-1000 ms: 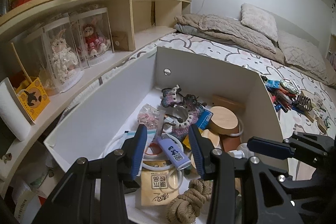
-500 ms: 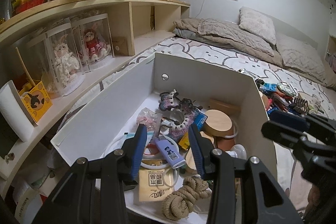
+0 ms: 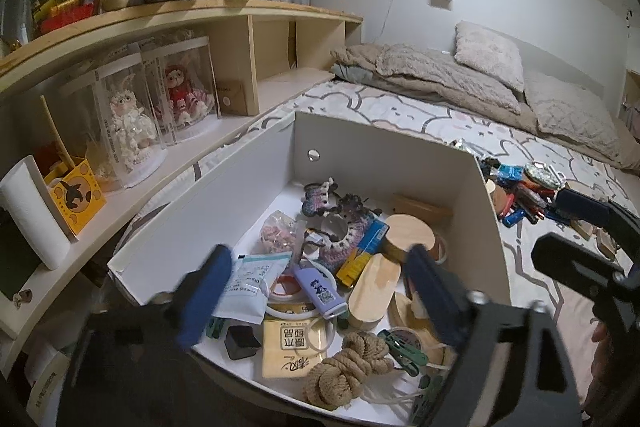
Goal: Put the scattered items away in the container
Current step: 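Withdraw both open tools from the box back toward the item pile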
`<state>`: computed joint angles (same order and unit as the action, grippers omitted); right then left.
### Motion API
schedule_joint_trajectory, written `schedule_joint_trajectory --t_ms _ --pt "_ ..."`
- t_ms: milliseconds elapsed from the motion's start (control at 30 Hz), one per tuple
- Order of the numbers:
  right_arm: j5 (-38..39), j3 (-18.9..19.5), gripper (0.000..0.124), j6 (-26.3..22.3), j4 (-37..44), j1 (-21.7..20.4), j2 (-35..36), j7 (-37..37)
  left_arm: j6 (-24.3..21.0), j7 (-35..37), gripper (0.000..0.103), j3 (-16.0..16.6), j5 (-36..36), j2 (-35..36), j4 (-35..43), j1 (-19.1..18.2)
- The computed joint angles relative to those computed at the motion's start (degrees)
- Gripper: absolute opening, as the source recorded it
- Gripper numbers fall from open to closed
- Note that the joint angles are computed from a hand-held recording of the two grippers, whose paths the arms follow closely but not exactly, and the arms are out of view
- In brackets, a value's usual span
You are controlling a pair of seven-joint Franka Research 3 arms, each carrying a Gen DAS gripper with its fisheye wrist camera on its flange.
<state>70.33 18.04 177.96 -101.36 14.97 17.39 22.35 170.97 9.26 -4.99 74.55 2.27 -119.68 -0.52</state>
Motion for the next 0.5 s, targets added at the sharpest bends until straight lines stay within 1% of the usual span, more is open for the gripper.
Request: schedule_joint_trajectory --t_ms 33,133,267,500 --pt "0.52 0.08 0.103 0.27 -0.03 -0.16 -0.09 -0.13 0.53 0.09 0.103 0.03 -0.02 -0.1 -0.11 0.03" --pt "0.99 -0.28 0.103 0.69 -0.31 -0.19 -0.41 0.54 0.74 0.27 0.103 -0.14 0.15 -0.52 -0.39 -0.07" --pt "-1.02 -1.47 0.103 0.97 -1.31 0.13 -1.01 4.11 0.74 -0.06 0.103 -0.48 0.59 -0.93 -0.56 -0.21" --pt "-0.13 -1.32 0.103 2.0 -2.69 -1.07 -2.08 5.06 0.52 0.45 0.103 -1.12 0.43 -1.17 -0.24 -0.73"
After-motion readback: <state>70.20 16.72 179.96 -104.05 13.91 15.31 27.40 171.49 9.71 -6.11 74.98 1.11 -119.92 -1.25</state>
